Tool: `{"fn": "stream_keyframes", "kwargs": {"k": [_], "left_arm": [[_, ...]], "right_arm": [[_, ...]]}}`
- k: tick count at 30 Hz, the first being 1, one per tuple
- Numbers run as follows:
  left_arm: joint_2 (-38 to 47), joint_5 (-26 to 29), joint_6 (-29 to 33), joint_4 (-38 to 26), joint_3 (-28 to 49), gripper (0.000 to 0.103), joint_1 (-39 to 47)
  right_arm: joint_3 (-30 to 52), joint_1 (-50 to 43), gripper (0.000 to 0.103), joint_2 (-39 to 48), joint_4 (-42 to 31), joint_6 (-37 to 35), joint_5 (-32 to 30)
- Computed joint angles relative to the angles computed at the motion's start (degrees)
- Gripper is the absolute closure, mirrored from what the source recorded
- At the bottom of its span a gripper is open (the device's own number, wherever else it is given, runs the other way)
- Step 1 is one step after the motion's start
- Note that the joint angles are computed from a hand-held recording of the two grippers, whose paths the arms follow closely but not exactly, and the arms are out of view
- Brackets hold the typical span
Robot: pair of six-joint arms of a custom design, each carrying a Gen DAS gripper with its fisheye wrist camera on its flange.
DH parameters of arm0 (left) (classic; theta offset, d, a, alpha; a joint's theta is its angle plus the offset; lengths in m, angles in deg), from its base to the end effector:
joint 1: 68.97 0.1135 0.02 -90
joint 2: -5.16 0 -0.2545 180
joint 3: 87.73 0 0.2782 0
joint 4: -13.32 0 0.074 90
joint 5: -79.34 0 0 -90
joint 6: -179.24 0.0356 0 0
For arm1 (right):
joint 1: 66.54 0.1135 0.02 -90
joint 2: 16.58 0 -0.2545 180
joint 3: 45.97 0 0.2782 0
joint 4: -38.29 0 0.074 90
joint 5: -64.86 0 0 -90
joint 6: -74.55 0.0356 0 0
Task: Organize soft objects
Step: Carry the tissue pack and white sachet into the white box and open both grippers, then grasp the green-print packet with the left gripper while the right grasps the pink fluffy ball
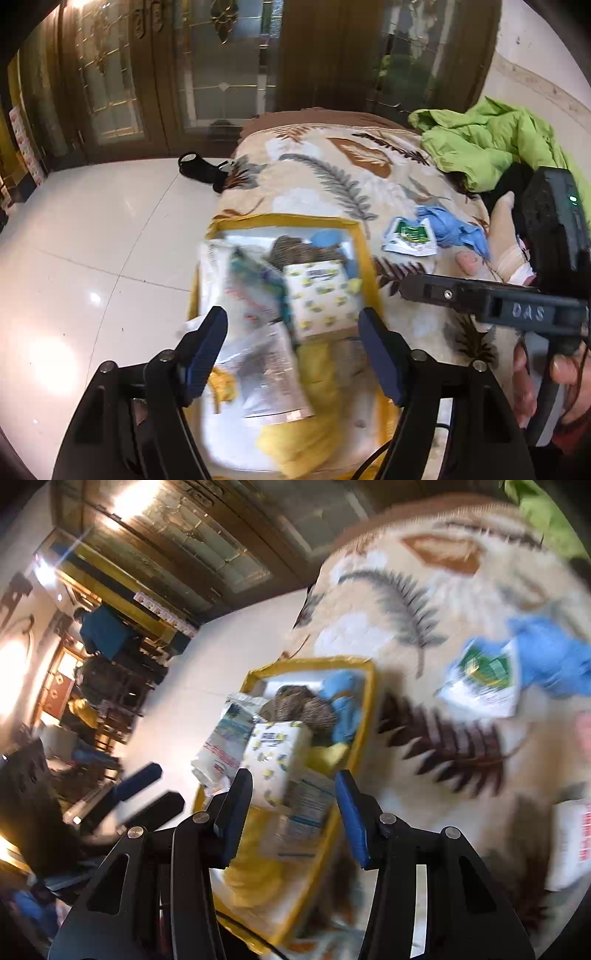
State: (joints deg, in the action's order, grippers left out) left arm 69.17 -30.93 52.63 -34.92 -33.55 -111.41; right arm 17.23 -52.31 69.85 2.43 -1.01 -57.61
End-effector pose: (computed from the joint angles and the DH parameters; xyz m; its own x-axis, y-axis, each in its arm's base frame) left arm 0.1850 -0.1524 0.2036 -0.7996 -0.0269 -0.5999 0.0261 0.9965 -0.0794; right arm 0.2989 0.0955 0.1685 -0.9238 -0.0172 -0.3826 -0.2523 0.7789 0.5742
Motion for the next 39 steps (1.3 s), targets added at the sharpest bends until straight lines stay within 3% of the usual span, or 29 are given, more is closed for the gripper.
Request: {"fn": "stream_keyframes", "kwargs": {"k": [8, 16, 23, 26, 35, 39], "left_arm": [[16.5, -2.3, -3.2, 3.4, 10.7, 0.028, -7.3], [30.0, 1.0, -3.6, 7.3, 19.8, 0.028, -9.6], [41.1, 7.1, -2.8, 8.5, 28.8, 0.028, -8.5], [45.1, 7.5, -1.8, 7.5, 32.6, 0.028, -8.6], [49.1, 9.4, -0.4, 6.7, 38.7, 0.028, -2.9], [53.5, 10.8, 0.7, 4.8, 44.0, 0.028, -0.9]], "right_arm": [[-6.1, -9.0, 0.056, -11.2, -7.1, -9.0, 2.6], [-8.6, -24.2, 0.056, -12.3, -12.2, -16.3, -0.2], [-4.8, -42.0, 0.056, -2.8, -15.0, -21.0, -4.7], [-2.5, -45.3, 0.056, 1.9, -16.4, -22.2, -5.0], [1.5, -43.4, 0.056, 8.7, -12.3, -18.3, -3.1], [4.1, -40.5, 0.047, 12.2, -9.2, -13.6, -1.4]]}}
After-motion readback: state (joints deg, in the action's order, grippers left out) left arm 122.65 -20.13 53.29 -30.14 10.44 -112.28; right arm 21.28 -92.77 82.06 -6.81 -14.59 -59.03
